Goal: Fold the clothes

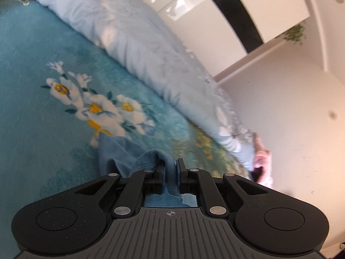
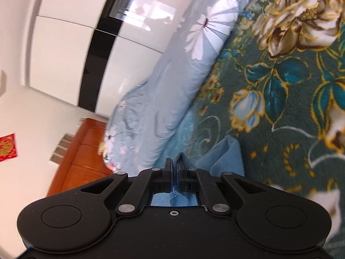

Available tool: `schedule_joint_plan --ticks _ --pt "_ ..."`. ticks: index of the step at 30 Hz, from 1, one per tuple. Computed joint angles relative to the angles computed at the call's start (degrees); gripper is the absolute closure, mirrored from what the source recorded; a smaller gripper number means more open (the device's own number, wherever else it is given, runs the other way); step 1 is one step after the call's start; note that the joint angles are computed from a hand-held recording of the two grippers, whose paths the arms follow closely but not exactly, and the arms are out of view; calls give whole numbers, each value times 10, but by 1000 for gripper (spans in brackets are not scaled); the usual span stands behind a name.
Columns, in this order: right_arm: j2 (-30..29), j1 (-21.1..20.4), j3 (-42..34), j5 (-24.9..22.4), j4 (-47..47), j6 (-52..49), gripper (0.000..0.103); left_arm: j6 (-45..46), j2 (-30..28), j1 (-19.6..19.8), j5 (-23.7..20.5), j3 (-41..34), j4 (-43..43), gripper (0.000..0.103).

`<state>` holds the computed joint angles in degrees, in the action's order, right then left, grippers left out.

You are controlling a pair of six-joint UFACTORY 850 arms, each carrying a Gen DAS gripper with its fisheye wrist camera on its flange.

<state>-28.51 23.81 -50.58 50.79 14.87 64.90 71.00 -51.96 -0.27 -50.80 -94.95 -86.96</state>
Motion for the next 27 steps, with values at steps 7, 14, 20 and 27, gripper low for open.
schedule_joint_plan --ticks 7,14,20,27 --pt "-36 -23 -47 -69 -26 15 91 -75 -50 -6 -1 -64 24 94" --pt "-19 -24 -36 -42 -1 -24 72 -50 -45 -3 -2 -61 -46 38" --pt "20 -9 10 -34 39 -70 67 -47 -18 8 10 -32 -28 32" --pt "46 34 84 -39 29 -69 56 9 37 33 -7 83 25 24"
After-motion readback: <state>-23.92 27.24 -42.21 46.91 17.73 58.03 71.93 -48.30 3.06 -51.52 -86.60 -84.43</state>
